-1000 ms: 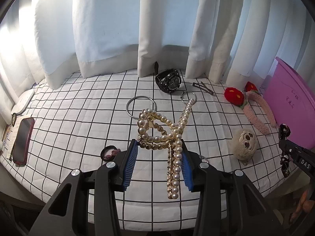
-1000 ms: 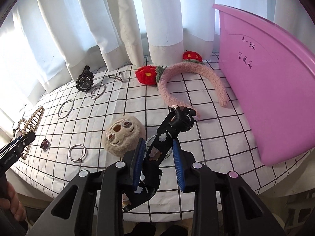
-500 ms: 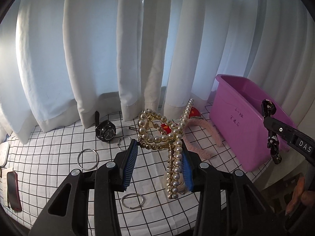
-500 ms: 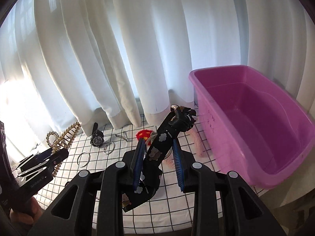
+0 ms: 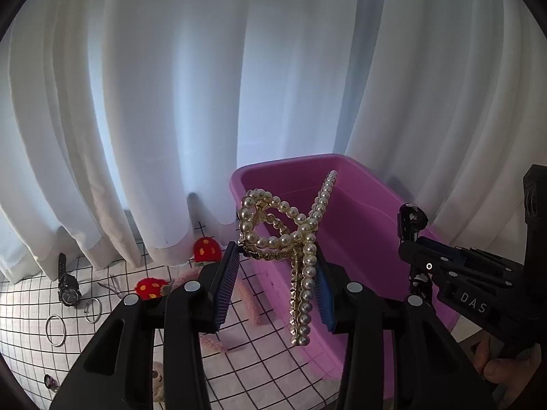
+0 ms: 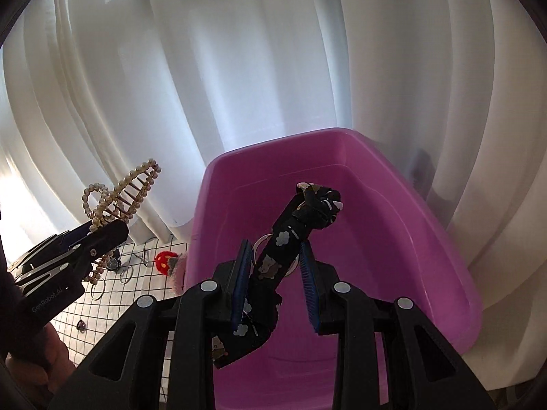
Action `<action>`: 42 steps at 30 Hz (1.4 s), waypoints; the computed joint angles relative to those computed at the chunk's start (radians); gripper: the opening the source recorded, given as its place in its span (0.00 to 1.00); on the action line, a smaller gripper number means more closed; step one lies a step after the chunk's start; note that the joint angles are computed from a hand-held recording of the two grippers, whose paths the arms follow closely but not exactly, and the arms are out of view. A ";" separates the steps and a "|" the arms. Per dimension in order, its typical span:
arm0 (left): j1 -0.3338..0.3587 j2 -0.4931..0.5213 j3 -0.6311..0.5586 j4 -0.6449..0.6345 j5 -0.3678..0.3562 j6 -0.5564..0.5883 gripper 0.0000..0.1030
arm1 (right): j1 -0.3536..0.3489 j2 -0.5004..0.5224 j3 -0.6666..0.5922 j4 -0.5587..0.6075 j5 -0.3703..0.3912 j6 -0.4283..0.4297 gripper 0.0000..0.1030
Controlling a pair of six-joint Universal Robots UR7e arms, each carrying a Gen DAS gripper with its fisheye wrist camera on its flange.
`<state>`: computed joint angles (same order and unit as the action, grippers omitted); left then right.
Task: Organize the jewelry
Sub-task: 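Carry both held items over the pink tub and open both tools, then withdraw both tools from the tub back over the table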
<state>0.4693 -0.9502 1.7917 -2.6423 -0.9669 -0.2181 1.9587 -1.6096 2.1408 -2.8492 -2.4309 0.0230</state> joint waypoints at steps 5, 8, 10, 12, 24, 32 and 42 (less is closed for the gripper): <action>-0.008 0.134 -0.141 0.154 -0.032 -0.108 0.39 | -0.110 -0.066 -0.030 0.152 0.107 -0.035 0.27; -0.005 0.191 -0.220 0.275 -0.046 -0.167 0.39 | -0.160 -0.080 -0.046 0.227 0.161 -0.045 0.27; -0.005 0.219 -0.257 0.340 -0.036 -0.200 0.40 | -0.191 -0.087 -0.054 0.263 0.192 -0.047 0.27; 0.003 0.239 -0.287 0.391 -0.035 -0.216 0.40 | -0.216 -0.079 -0.066 0.284 0.215 -0.055 0.27; -0.002 0.292 -0.357 0.500 0.059 -0.282 0.71 | -0.250 -0.080 -0.097 0.343 0.198 -0.100 0.57; -0.006 0.277 -0.347 0.499 0.079 -0.304 0.78 | -0.257 -0.084 -0.104 0.356 0.217 -0.110 0.58; -0.021 0.207 -0.287 0.500 0.149 -0.372 0.86 | -0.241 -0.075 -0.122 0.365 0.255 -0.123 0.63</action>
